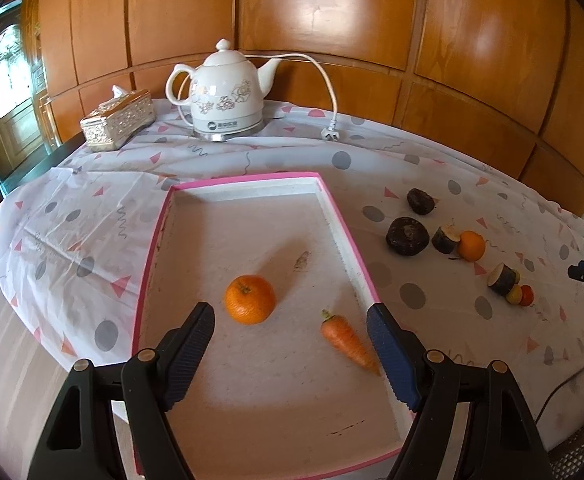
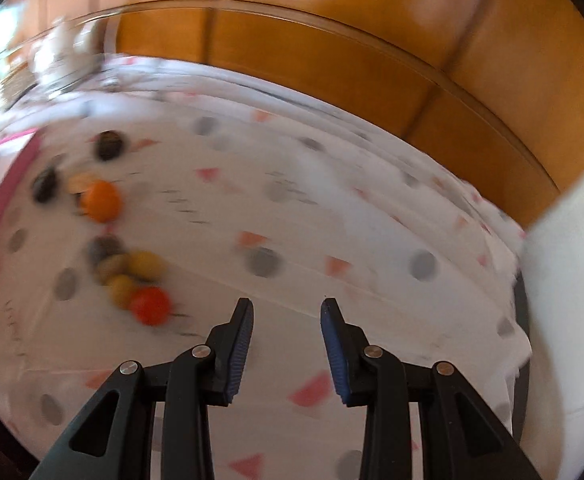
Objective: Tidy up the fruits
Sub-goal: 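Move the left tool toward the large dark brown round tuber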
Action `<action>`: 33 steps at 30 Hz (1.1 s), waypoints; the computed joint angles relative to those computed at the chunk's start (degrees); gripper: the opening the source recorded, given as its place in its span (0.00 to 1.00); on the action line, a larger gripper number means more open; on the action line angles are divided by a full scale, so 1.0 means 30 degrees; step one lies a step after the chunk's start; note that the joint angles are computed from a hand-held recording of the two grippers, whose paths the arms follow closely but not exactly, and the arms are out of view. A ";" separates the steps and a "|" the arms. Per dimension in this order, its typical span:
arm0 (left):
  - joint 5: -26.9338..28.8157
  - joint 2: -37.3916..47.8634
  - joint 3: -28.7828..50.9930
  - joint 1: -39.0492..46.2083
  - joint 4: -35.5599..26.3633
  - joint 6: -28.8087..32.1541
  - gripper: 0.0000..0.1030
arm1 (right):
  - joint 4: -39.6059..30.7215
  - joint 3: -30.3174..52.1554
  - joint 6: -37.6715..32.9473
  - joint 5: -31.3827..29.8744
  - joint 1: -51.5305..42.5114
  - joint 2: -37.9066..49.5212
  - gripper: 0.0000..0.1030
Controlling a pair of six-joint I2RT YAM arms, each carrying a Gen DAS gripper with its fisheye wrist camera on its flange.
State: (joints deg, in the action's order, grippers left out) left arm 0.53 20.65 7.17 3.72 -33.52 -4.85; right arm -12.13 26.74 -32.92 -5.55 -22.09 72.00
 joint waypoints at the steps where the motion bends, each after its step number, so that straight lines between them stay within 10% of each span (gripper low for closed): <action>1: -0.0219 0.0264 0.0077 -0.0428 0.0239 -0.0171 0.77 | 0.0185 0.0383 0.0127 -0.0059 -0.0761 0.0612 0.34; 26: -0.2285 1.4302 0.3346 -0.7370 0.9773 -0.3097 0.74 | -0.2005 0.7821 0.7730 -0.3906 -1.0021 0.7809 0.35; 33: -0.1270 1.9914 0.5672 -0.7457 1.1582 -0.2871 0.59 | -0.2306 0.8533 0.9060 -0.4712 -1.1198 0.8519 0.35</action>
